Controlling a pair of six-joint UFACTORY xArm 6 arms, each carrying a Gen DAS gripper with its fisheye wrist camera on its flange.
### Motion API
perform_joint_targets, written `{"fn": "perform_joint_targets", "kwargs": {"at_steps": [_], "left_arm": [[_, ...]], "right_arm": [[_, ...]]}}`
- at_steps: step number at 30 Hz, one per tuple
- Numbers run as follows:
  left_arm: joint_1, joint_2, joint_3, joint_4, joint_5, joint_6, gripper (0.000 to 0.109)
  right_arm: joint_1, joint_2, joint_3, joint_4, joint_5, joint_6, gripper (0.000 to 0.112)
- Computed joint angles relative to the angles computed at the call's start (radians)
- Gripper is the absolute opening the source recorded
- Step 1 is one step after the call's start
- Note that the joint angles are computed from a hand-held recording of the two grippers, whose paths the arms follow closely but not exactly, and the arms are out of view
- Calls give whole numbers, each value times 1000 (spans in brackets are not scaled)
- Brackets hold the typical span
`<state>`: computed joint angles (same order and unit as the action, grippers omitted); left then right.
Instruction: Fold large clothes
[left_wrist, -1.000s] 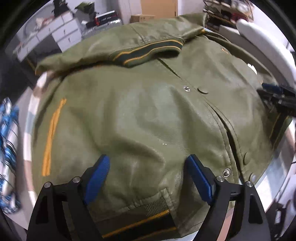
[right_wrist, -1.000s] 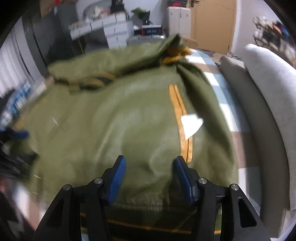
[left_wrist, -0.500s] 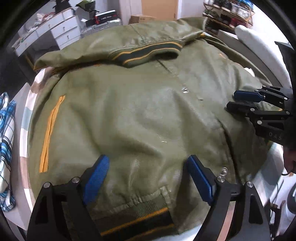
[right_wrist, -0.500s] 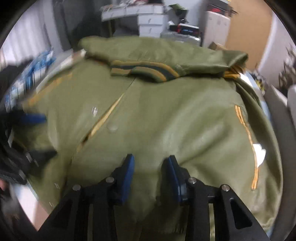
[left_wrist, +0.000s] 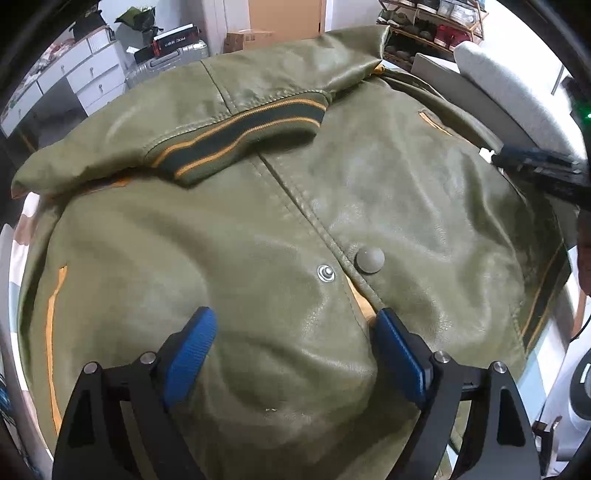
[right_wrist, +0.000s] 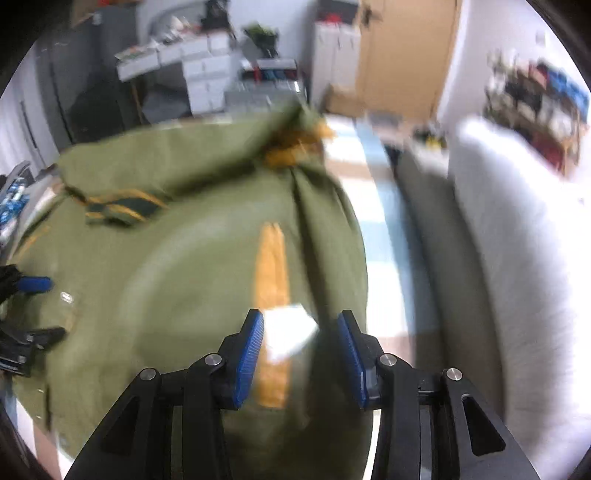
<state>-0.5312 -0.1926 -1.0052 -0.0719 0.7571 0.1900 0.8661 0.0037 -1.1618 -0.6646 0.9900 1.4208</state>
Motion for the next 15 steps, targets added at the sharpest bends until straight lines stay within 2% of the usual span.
{"fn": "perform_joint_targets", "kwargs": {"at_steps": [2, 5, 7, 9, 11, 13, 15], "left_arm": [[5, -1, -11, -12, 20, 13, 84], [32, -41, -21, -45, 73, 13, 84], [51, -141, 40, -16, 52, 17, 84], [75, -265, 129, 76, 13, -38, 84], [134, -365, 194, 102, 23, -56, 86], [211, -435, 245, 95, 47, -80, 86], [276, -474, 281, 75, 79, -92, 86]], "right_arm": [[-36, -11, 67, 35, -102, 4, 41], [-47, -42, 93, 58, -138, 9, 40], [-25, -89, 117, 18, -121, 45, 38], [9, -130, 125, -34, -57, 86, 42], [60, -141, 116, -57, 22, 130, 46], [94, -169, 155, -62, 27, 175, 54], [115, -206, 201, -53, 8, 193, 55]]}}
